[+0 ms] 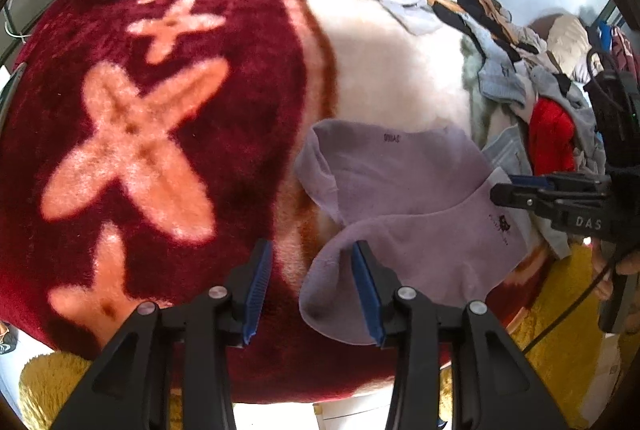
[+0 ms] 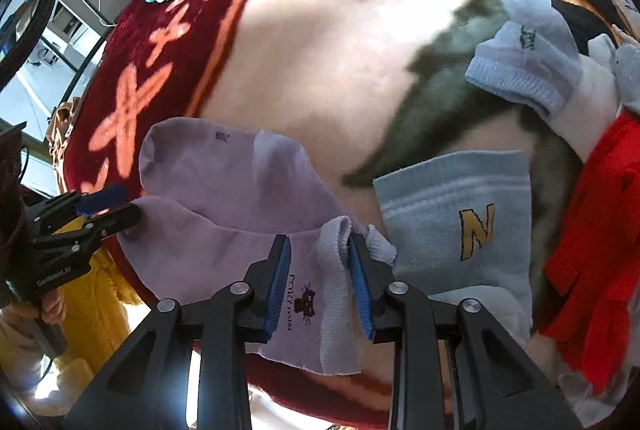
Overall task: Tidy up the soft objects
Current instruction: 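Lift the sock pair with the left tool, fold toward the right tool, release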
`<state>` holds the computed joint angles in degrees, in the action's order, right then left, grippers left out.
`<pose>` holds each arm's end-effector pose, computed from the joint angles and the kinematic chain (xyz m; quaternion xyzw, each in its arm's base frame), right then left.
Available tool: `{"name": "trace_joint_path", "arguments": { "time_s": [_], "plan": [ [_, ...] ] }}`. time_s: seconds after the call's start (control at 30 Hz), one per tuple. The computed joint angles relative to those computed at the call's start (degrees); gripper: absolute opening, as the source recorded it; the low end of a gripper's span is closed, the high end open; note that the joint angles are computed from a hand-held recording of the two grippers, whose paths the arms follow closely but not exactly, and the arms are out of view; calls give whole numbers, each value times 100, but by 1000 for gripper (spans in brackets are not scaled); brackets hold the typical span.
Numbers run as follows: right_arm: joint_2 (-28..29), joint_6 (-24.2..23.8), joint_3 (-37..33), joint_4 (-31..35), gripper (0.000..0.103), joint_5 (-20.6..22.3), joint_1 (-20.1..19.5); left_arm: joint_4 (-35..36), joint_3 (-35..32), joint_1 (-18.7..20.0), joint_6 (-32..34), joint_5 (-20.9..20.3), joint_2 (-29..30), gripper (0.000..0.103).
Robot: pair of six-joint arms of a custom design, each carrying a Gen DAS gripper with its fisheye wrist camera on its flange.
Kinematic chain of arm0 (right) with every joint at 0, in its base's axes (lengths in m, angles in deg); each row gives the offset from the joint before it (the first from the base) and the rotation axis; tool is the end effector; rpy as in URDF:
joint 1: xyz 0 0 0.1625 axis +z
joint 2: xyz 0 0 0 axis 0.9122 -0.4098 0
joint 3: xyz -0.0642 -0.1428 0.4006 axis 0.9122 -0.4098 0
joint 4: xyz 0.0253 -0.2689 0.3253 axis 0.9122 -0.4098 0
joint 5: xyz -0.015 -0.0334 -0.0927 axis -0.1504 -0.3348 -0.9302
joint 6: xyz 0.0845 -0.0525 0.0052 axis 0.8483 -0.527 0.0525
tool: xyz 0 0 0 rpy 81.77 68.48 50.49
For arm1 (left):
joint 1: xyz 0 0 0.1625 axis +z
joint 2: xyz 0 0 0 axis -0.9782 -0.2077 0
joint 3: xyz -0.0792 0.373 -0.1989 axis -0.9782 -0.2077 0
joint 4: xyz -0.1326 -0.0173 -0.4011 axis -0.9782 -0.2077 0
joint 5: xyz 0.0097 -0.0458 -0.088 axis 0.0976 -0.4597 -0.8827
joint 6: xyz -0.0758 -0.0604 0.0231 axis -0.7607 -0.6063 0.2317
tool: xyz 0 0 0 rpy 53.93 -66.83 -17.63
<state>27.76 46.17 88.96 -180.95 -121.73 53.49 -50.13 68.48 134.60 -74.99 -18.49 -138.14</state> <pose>0.3765 -0.4799 -0.0105 0.2644 -0.9420 0.0143 0.2062 -0.0150 -0.3859 0.3647 0.0311 0.9330 -0.1976 0.2990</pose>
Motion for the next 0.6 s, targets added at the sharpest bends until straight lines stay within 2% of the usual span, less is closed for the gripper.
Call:
{"name": "trace_joint_path", "arguments": {
  "time_s": [0.07, 0.13, 0.17, 0.2, 0.43, 0.6],
  "plan": [
    [-59, 21, 37, 26, 11, 53, -10, 0, -4, 67, 29, -102, 33, 43],
    [-196, 0, 165, -112, 9, 160, 10, -127, 28, 106, 184, -299, -1, 38],
    [-252, -32, 219, -179, 9, 192, 32, -166, 54, 100, 254, -367, -35, 24],
    [-314, -65, 272, -232, 9, 214, 51, -150, 63, 84, 284, -397, -47, 16],
    [-713, -130, 576, -475, 8, 359, 249, -13, 45, -263, 290, -425, -273, 12],
    [-735, -261, 451, -713, 8, 236, 349, -396, -234, -450, 577, -156, -48, 12]
  ]
}}
